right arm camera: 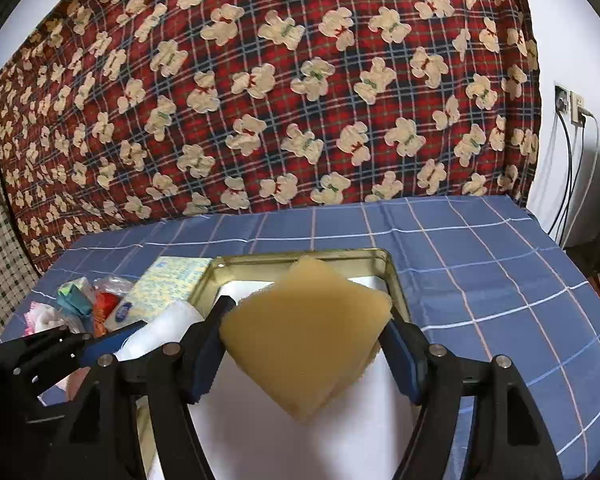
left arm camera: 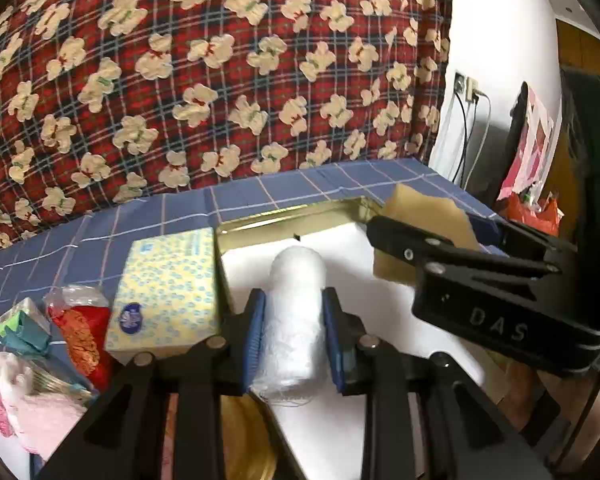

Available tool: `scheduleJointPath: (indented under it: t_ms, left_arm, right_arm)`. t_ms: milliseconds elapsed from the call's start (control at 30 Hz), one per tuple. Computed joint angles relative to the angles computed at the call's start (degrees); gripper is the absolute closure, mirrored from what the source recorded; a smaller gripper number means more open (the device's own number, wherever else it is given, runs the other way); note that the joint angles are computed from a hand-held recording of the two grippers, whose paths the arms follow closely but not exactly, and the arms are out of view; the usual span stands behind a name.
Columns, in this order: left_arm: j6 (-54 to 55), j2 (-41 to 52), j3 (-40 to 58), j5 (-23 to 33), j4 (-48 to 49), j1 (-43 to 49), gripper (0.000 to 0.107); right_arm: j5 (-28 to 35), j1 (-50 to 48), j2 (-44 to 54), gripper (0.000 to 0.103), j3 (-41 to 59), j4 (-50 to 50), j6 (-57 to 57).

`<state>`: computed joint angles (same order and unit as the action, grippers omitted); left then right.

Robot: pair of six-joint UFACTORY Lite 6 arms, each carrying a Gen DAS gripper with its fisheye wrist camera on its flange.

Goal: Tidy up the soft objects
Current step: 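Carry the sponge and towel over the gold tray with both tools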

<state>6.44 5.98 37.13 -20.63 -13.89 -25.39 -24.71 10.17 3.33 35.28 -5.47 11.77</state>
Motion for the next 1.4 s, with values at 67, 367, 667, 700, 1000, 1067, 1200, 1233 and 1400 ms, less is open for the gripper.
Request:
scheduleJointPath:
  t_ms: [67, 367, 667, 700, 1000, 1067, 1200, 1233, 1400]
  left_arm:
    - [1.7, 1.1, 0.9, 0.3, -2.2, -1.1, 0.080]
    - [0.2, 6.6, 5.2, 1.7, -1.6, -1.5, 0.080]
    - [1.5, 11.2, 9.4, 2.0, -4.4, -2.7, 0.080]
    - [1.9, 11.6, 10.0, 2.4, -4.8, -2.6, 0.080]
    - [-2.0, 11.7, 9.8, 2.7, 0.0, -2.5, 0.077]
    - [-4.2, 11.5, 9.5, 2.5, 1.9, -2.4, 0.077]
    - [-4.6, 11.9, 9.6, 2.0, 2.4, -2.5, 0.077]
    - [-4.4, 12.0, 9.8, 1.9, 1.9, -2.5, 0.077]
    - [-6.3, 11.8, 9.4, 1.3, 3.2, -2.3, 0.068]
  right_arm:
    - [-0.3, -1.0, 1.0, 0.031, 0.3, -1.7, 1.3]
    - [0.5, -2.7, 2.9, 0.030, 2.0, -6.0, 5.0]
    - [3.1, -5.8, 6.1, 0.030, 5.7, -7.5, 4.9]
    - [4.0, -6.0, 6.6, 0.030, 6.5, -9.8, 6.7]
    - [5.1, -5.8, 7.2, 0.028, 7.1, -12.8, 9.0]
    - [4.2, -6.1, 7.0, 0.027, 6.6, -14.7, 9.9]
    - [4.4, -7.4, 7.8, 0.027, 7.4, -18.1, 12.4]
    - [5.1, -7.6, 8.2, 0.027, 8.0, -17.9, 12.6]
    - [7.5, -7.1, 9.7, 0.015, 9.9, -19.9, 14.0]
